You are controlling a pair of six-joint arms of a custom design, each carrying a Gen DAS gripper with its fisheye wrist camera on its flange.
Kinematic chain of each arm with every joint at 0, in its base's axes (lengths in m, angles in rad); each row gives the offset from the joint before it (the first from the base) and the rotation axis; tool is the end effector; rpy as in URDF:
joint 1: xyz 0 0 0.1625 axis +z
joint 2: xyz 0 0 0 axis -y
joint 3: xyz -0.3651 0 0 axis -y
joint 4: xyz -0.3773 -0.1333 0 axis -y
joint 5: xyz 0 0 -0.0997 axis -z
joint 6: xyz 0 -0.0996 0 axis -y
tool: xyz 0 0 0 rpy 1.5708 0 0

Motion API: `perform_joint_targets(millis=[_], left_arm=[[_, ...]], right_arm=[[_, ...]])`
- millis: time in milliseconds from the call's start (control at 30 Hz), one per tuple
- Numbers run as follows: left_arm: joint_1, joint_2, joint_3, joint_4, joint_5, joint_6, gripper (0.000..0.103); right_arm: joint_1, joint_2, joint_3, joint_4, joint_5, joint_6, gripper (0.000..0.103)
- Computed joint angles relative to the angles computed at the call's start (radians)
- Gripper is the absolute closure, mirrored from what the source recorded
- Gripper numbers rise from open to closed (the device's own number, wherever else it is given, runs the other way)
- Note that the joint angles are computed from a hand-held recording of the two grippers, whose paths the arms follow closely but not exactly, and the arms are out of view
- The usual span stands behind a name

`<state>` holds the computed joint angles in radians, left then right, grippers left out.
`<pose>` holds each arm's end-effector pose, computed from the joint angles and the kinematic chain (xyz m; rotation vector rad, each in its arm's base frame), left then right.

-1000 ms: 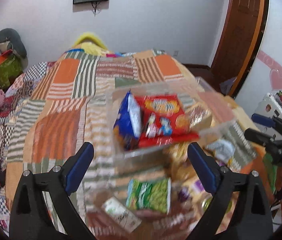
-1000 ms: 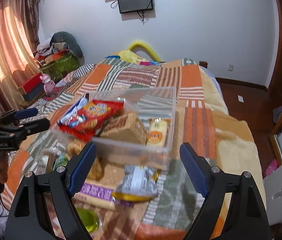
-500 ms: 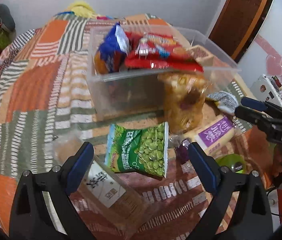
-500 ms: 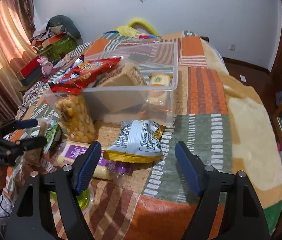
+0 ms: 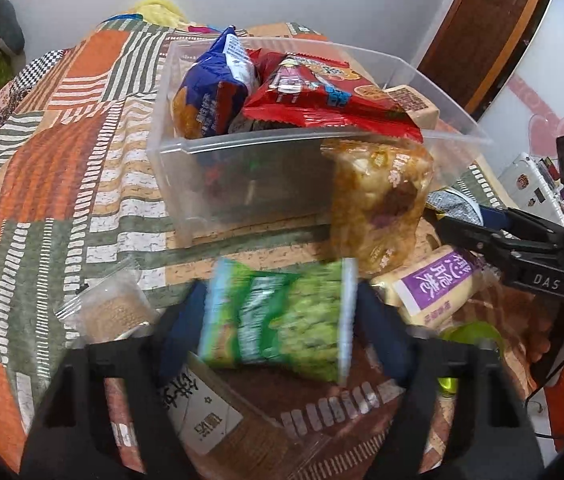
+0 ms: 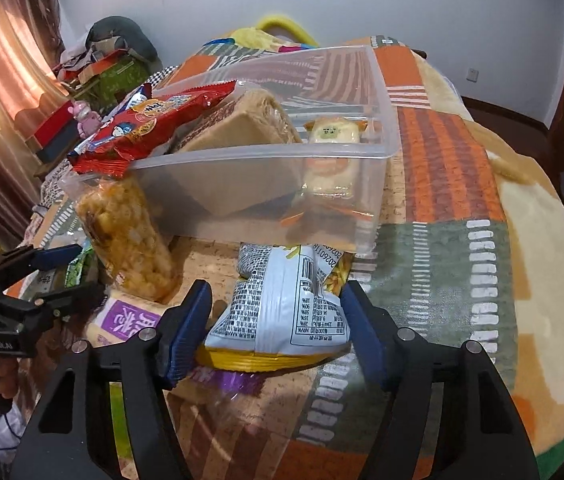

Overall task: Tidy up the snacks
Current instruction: 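Grasp the green pea bag with the left tool while the right tool grasps the white chip bag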

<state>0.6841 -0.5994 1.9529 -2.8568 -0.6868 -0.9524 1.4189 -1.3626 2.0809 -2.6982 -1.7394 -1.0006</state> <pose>-0.2375 -0.4651 -0.0697 -0.0408 2.4180 -0.8606 0.0411 -0.5021 0.2210 1.0915 -2.5332 0.3528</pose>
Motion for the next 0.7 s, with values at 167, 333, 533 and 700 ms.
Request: perform_joint_targets(millis=[167, 333, 533, 700], left_arm=[[0.0, -0.013, 0.023, -0.022, -0.006, 0.019, 0.058], [-0.024, -0.017, 0.022, 0.049, 0.024, -0.025, 0.063], [-0.052, -0.05, 0.037, 0.09, 0.045, -0.083, 0.066], [-0.095, -0.076, 0.035, 0.145, 0.09, -0.104, 0.067]], right_arm=[[-0.016, -0.015, -0.015, 0.031, 0.026, 0.032, 0.054], [-0.028, -0.035, -0.007, 0.038, 0.044, 0.039, 0.057], [-0.033, -0.075, 0.012, 0.039, 0.061, 0.025, 0.059], [-0.031, -0.12, 0.032, 0.025, 0.087, 0.002, 0.059]])
